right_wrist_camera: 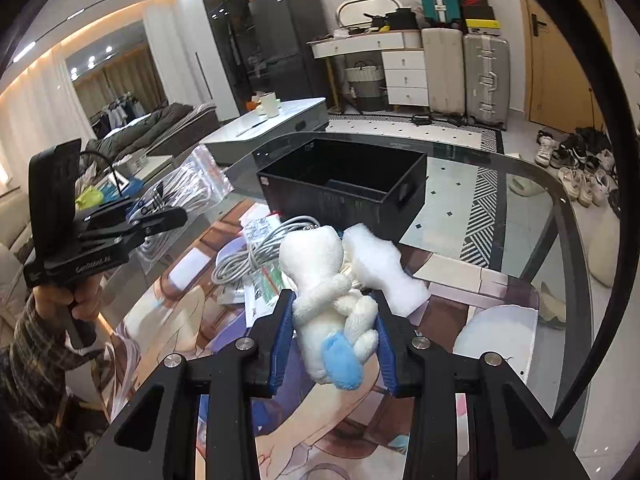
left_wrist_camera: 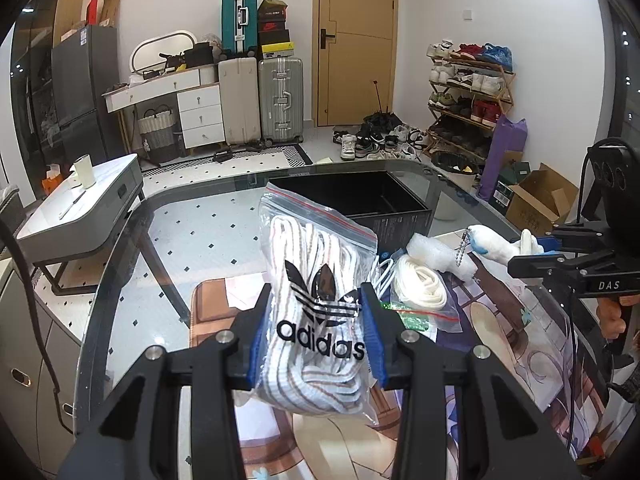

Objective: Organize soft objects
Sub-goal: 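Carry the adidas bag and the plush bunny toward the black box with both tools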

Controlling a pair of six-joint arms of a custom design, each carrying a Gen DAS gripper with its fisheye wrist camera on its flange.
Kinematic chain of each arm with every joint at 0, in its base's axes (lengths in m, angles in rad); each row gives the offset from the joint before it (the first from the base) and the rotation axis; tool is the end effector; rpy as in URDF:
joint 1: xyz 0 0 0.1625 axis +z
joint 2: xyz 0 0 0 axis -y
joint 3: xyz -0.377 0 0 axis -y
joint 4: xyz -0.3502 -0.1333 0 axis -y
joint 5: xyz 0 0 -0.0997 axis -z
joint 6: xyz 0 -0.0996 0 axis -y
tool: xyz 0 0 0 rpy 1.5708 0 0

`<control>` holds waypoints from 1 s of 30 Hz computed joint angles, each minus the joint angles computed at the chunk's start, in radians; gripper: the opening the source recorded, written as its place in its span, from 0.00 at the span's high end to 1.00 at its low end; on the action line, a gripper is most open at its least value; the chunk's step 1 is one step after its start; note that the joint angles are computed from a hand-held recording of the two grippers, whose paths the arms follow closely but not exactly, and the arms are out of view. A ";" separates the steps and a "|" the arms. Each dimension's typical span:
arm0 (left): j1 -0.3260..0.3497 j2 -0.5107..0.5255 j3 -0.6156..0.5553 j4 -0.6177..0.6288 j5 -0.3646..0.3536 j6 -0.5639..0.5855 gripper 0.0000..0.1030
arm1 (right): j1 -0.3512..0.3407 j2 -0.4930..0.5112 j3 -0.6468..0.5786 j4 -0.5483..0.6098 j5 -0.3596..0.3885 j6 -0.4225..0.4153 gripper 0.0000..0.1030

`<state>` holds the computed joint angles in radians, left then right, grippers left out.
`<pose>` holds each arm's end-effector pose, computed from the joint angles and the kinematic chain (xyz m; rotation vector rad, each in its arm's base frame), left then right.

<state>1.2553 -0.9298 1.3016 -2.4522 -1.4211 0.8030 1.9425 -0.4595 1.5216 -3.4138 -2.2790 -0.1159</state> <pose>-0.0723 -0.6989 0.3001 1.4404 2.4045 -0.6576 0.2936 -0.5644 0.0403 0.2188 -2.3512 1.0631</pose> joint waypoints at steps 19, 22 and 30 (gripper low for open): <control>-0.033 0.034 -0.067 0.029 -0.010 -0.016 0.62 | 0.000 0.057 -0.151 -0.060 -0.028 0.008 0.64; -0.034 0.051 -0.092 0.039 -0.005 -0.026 0.62 | -0.003 0.057 -0.165 -0.059 -0.015 0.001 0.64; -0.042 0.107 -0.170 0.063 0.005 -0.042 0.62 | -0.016 0.063 -0.213 -0.050 0.015 -0.007 0.64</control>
